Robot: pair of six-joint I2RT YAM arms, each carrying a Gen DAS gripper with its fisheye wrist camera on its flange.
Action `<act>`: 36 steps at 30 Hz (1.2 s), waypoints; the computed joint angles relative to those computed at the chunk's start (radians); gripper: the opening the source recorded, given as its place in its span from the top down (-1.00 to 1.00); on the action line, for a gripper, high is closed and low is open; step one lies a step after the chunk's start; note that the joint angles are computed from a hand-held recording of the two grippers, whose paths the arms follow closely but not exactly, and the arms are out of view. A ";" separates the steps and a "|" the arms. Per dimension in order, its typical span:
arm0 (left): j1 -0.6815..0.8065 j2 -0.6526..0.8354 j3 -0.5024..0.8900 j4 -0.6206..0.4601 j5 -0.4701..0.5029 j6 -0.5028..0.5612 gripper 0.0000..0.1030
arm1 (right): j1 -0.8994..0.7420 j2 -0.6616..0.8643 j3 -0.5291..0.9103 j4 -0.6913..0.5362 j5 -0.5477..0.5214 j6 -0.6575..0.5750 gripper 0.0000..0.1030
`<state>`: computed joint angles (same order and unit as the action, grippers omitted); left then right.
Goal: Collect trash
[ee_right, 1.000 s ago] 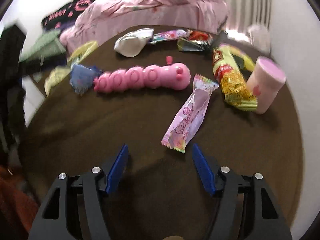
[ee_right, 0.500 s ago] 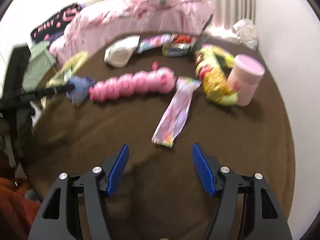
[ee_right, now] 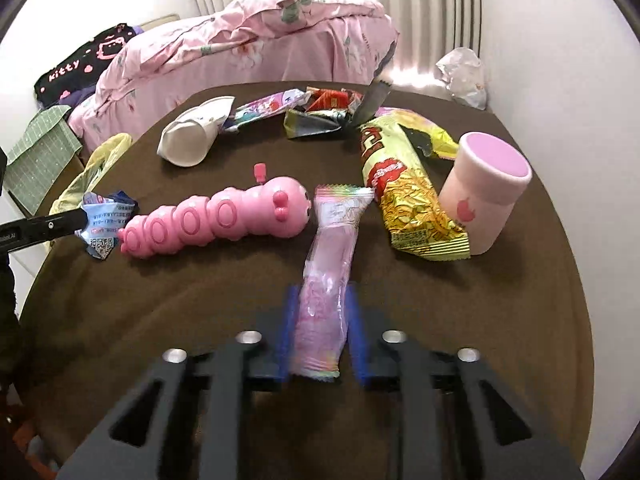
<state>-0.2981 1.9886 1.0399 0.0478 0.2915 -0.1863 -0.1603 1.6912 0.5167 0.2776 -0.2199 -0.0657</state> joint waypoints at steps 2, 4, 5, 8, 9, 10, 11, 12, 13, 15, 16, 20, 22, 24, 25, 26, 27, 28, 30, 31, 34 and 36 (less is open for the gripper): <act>-0.004 -0.003 -0.004 0.006 -0.003 0.002 0.60 | -0.002 -0.028 -0.021 0.009 0.002 -0.012 0.67; -0.008 -0.003 -0.006 0.008 0.005 0.006 0.60 | -0.009 -0.062 -0.045 0.019 0.007 -0.020 0.69; -0.010 -0.003 -0.006 0.008 0.008 0.008 0.60 | -0.017 -0.079 -0.053 0.017 -0.001 -0.022 0.69; -0.021 -0.010 -0.016 0.016 0.008 0.020 0.63 | -0.037 -0.127 -0.070 0.012 -0.011 -0.023 0.70; -0.025 -0.014 -0.019 0.019 0.004 0.022 0.64 | -0.040 -0.139 -0.073 0.009 -0.011 -0.023 0.70; -0.028 -0.016 -0.022 0.024 0.001 0.024 0.64 | -0.045 -0.146 -0.073 0.005 -0.016 -0.024 0.70; -0.034 -0.022 -0.029 0.034 -0.007 0.031 0.64 | -0.050 -0.152 -0.074 0.003 -0.022 -0.023 0.70; -0.040 -0.029 -0.035 0.043 -0.018 0.037 0.63 | -0.052 -0.152 -0.074 0.003 -0.025 -0.022 0.70; -0.044 -0.033 -0.037 0.047 -0.024 0.043 0.59 | -0.055 -0.154 -0.075 0.002 -0.028 -0.022 0.70; -0.053 -0.038 -0.042 0.051 -0.041 0.053 0.42 | -0.056 -0.147 -0.077 0.009 -0.035 -0.022 0.70; -0.056 -0.037 -0.040 0.050 -0.051 0.055 0.38 | -0.055 -0.145 -0.079 0.013 -0.036 -0.022 0.70; -0.077 -0.003 0.005 0.012 -0.062 0.074 0.37 | -0.043 -0.119 -0.085 0.032 -0.043 -0.023 0.70; -0.087 0.027 0.038 -0.014 -0.080 0.074 0.33 | -0.038 -0.112 -0.091 0.042 -0.044 -0.021 0.70; -0.079 0.073 0.093 -0.075 -0.068 0.037 0.27 | -0.035 -0.115 -0.101 0.056 -0.048 -0.024 0.70; -0.072 0.069 0.084 -0.054 -0.052 0.023 0.28 | -0.033 -0.119 -0.106 0.061 -0.046 -0.026 0.70; -0.062 0.083 0.109 -0.085 -0.010 0.017 0.28 | -0.029 -0.125 -0.112 0.066 -0.039 -0.030 0.70; -0.057 0.086 0.112 -0.087 0.014 0.015 0.30 | -0.026 -0.131 -0.117 0.072 -0.030 -0.032 0.70; -0.054 0.092 0.117 -0.088 0.038 0.013 0.50 | -0.025 -0.136 -0.120 0.075 -0.026 -0.031 0.70; -0.059 0.102 0.123 -0.091 0.041 0.005 0.60 | -0.025 -0.154 -0.125 0.075 -0.026 -0.025 0.70; -0.062 0.092 0.107 -0.070 0.033 0.005 0.67 | -0.025 -0.166 -0.126 0.069 -0.027 -0.023 0.70; -0.072 0.012 0.029 0.008 -0.020 0.026 0.84 | -0.021 -0.220 -0.118 0.028 -0.037 -0.022 0.70; -0.066 -0.039 -0.014 0.047 -0.045 0.034 0.92 | -0.015 -0.245 -0.088 -0.017 -0.082 -0.006 0.70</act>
<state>-0.3640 1.9492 1.0255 0.0945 0.2463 -0.1525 -0.1755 1.4467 0.4290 0.2607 -0.3019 -0.0721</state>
